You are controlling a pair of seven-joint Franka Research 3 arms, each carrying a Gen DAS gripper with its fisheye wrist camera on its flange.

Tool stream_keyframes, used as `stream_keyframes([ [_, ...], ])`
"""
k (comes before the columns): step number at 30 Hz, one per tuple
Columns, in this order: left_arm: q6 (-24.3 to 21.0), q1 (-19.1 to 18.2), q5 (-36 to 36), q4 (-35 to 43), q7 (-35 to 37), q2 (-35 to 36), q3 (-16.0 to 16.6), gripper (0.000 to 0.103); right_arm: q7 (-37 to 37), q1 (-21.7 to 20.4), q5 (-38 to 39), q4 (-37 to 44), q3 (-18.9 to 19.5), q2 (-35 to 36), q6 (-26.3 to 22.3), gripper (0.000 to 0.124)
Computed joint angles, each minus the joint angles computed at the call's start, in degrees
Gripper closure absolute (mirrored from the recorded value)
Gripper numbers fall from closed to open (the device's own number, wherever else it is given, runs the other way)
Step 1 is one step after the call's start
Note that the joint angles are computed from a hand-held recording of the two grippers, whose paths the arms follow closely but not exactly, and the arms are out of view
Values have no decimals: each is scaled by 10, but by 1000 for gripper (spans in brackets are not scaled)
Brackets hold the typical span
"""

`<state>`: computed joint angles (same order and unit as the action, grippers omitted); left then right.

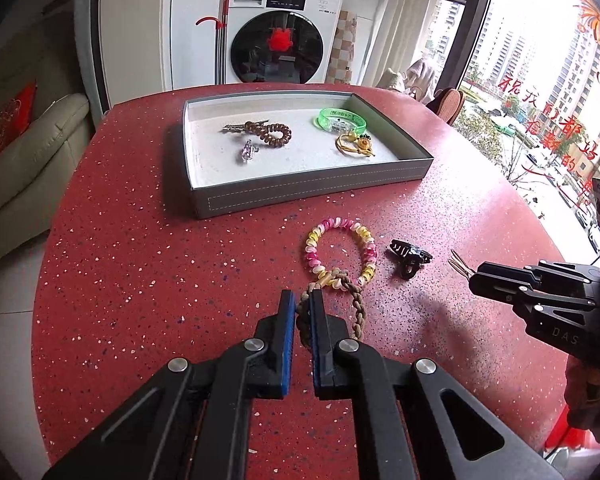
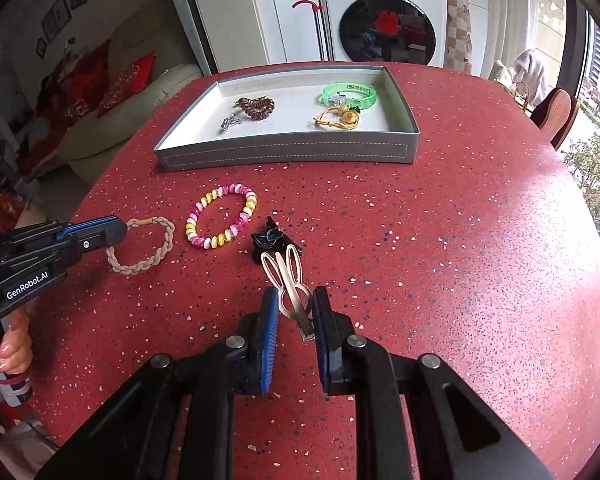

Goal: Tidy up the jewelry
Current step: 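Carry the braided bracelet and bunny-ear clip over the tray with both tools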

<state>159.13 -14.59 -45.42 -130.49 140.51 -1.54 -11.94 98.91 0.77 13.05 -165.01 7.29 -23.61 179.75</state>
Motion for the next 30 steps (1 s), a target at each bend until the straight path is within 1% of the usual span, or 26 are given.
stream_keyframes([
  [3, -2, 0, -8, 9, 4, -2, 1, 77, -8, 20, 10, 6, -25, -5, 1, 105],
  [5, -3, 0, -10, 19, 3, 0, 1, 77, -11, 20, 14, 12, -29, -7, -1, 105],
  [8, -2, 1, -19, 37, 9, 6, 0, 77, -8, -5, 6, 28, -11, -8, -8, 105],
  [9, -1, 1, -24, 44, 12, 8, -1, 77, -8, -9, 3, 35, -11, -6, -11, 105],
  [14, 9, 7, -30, 89, 17, 29, -9, 77, -20, -15, -3, 77, -26, 8, -20, 105],
  [17, 8, 15, -18, 123, 2, 50, -17, 77, -33, -8, 0, 110, -45, 28, -26, 105],
  [21, -9, 29, 24, 171, -44, 84, -27, 77, -64, 20, 23, 161, -82, 62, -38, 105],
  [24, -4, 37, 68, 205, -82, 114, -37, 77, -94, 41, 52, 202, -107, 93, -51, 105],
  [27, -6, 44, 117, 246, -128, 149, -45, 77, -118, 49, 82, 241, -117, 124, -64, 105],
  [30, -16, 42, 184, 291, -188, 189, -40, 77, -149, 56, 121, 275, -124, 154, -75, 105],
])
